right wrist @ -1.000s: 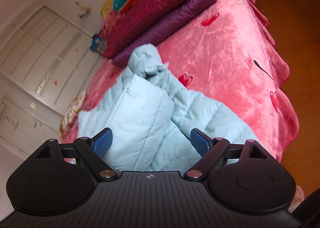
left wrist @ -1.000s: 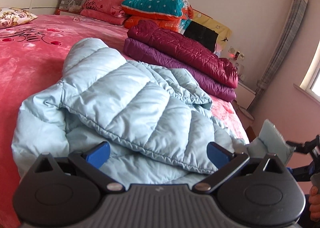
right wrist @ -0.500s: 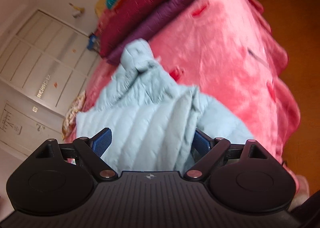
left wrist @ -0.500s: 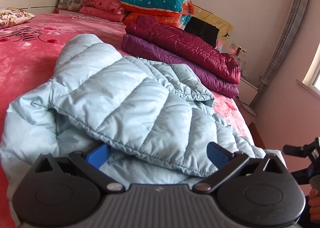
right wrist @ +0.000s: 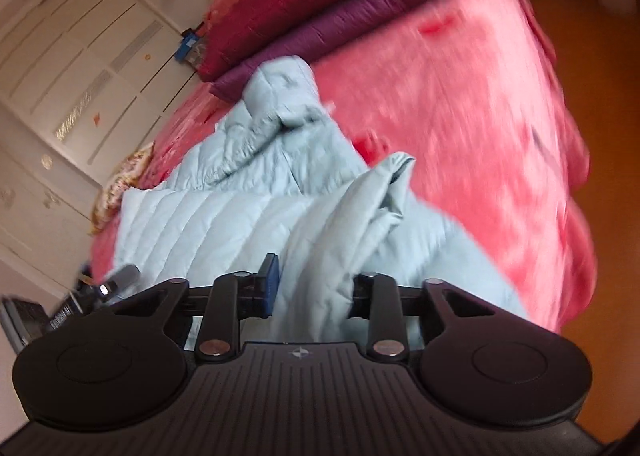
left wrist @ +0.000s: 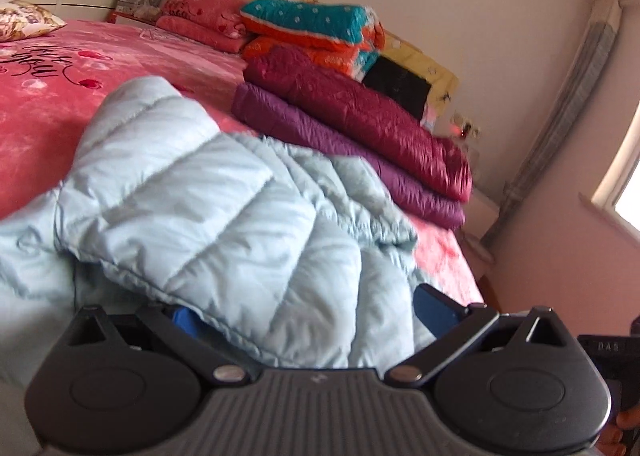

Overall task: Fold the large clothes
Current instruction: 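Grasp the jacket edge with the right tool and lift it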

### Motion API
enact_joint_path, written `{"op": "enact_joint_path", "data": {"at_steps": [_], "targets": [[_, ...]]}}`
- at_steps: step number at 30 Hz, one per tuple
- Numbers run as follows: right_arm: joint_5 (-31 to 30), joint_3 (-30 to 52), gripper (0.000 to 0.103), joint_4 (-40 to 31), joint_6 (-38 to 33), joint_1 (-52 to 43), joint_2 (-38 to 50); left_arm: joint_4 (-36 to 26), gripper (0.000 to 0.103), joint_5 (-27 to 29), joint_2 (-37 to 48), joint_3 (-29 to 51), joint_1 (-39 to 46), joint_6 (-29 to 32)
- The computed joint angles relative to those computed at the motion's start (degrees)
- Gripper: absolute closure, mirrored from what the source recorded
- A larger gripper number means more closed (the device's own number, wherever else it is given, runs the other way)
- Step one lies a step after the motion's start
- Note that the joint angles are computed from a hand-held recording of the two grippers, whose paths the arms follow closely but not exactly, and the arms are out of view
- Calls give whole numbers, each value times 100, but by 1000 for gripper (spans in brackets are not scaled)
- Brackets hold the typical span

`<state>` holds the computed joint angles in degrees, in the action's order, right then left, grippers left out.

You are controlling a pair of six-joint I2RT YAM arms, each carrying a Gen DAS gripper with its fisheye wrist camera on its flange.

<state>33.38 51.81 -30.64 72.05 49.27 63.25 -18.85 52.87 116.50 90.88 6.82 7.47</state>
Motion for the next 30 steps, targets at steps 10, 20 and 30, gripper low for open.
{"op": "enact_joint_path", "data": {"at_steps": [10, 20, 30], "targets": [[1018, 2366, 85, -296, -2718, -264, 1508, 2310, 1, -302, 6, -337, 201, -2547], [35, 3934, 85, 931, -4836, -1705, 2481, 3881, 1, -1984, -67, -608, 133, -3819], [-966, 5580, 85, 814, -5474, -2447, 4429, 2312, 1, -2825, 453, 427, 18, -3583]]}}
